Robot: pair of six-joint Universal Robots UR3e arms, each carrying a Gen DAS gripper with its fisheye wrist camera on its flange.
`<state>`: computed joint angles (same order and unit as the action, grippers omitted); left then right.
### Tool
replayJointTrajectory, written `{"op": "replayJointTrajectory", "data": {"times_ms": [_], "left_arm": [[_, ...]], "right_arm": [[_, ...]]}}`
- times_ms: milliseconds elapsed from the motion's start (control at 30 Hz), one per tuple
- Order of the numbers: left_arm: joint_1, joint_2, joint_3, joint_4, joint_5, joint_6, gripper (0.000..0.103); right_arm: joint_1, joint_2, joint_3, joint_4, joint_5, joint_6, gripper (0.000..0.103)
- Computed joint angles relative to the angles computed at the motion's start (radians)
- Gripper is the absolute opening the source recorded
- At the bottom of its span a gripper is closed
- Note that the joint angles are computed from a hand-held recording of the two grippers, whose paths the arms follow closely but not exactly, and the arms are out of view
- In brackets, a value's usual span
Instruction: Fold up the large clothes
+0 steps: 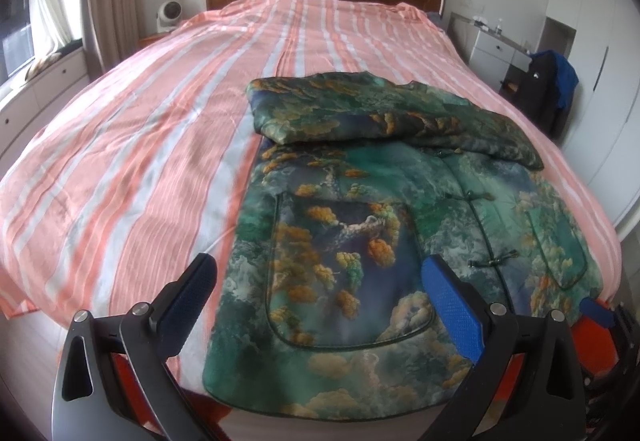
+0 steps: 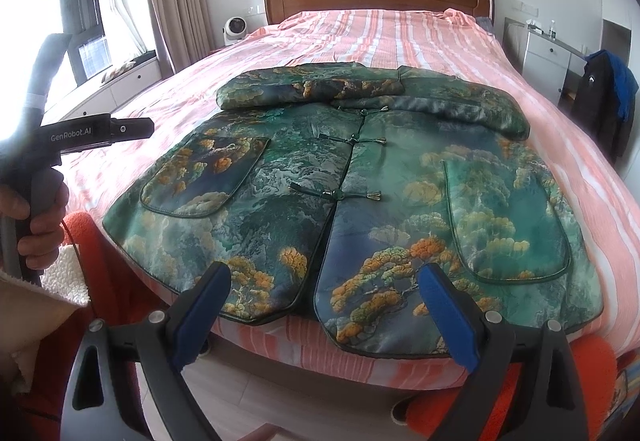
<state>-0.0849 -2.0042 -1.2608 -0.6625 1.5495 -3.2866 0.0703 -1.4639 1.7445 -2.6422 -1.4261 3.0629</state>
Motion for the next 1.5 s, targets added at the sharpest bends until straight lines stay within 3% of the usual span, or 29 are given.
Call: {"op": "replayJointTrajectory", "data": {"times_ms": [767, 867, 1000, 1100, 1167, 1267, 1333, 1400, 1433, 1467, 1500], "left_arm": [[-0.001, -0.004, -0.002, -0.033, 0.026, 0.032, 0.102], [0.023, 0.018, -0.027, -0.07, 0.022, 0.052, 0.102], [0.139, 0.09, -0.15, -0.062, -0.075, 0.035, 0.102], [0.242, 0.089, -0.174, -0.138, -0.23, 0.032, 0.102], [0.296, 0.057, -0.159, -0.22, -0.353, 0.064, 0.102], [0.303, 0.0, -0.114, -0.309, -0.435, 0.114, 0.102], [0.265, -0.029, -0.086, -0.341, -0.407, 0.149, 0.101], [0.227, -0.029, -0.084, -0.341, -0.367, 0.178, 0.1], [0.207, -0.021, -0.083, -0.352, -0.349, 0.192, 0.092], [0.193, -0.019, -0.075, -0.368, -0.334, 0.2, 0.079], [0.172, -0.016, -0.061, -0.385, -0.291, 0.202, 0.076]], "right_arm": [[-0.003, 0.003, 0.002, 0.007, 0.008, -0.003, 0.094], [-0.049, -0.032, 0.03, -0.001, 0.032, -0.018, 0.094], [-0.226, -0.121, 0.089, 0.01, 0.04, -0.053, 0.094], [-0.41, -0.146, 0.06, 0.107, 0.04, -0.055, 0.094], [-0.539, -0.124, -0.009, 0.232, 0.114, -0.076, 0.094], [-0.658, -0.022, -0.168, 0.461, 0.227, -0.16, 0.094], [-0.69, 0.079, -0.286, 0.59, 0.287, -0.244, 0.094], [-0.682, 0.16, -0.368, 0.652, 0.276, -0.28, 0.094], [-0.677, 0.2, -0.412, 0.697, 0.276, -0.296, 0.093], [-0.67, 0.234, -0.455, 0.744, 0.276, -0.302, 0.088], [-0.667, 0.272, -0.511, 0.816, 0.295, -0.32, 0.074]]}}
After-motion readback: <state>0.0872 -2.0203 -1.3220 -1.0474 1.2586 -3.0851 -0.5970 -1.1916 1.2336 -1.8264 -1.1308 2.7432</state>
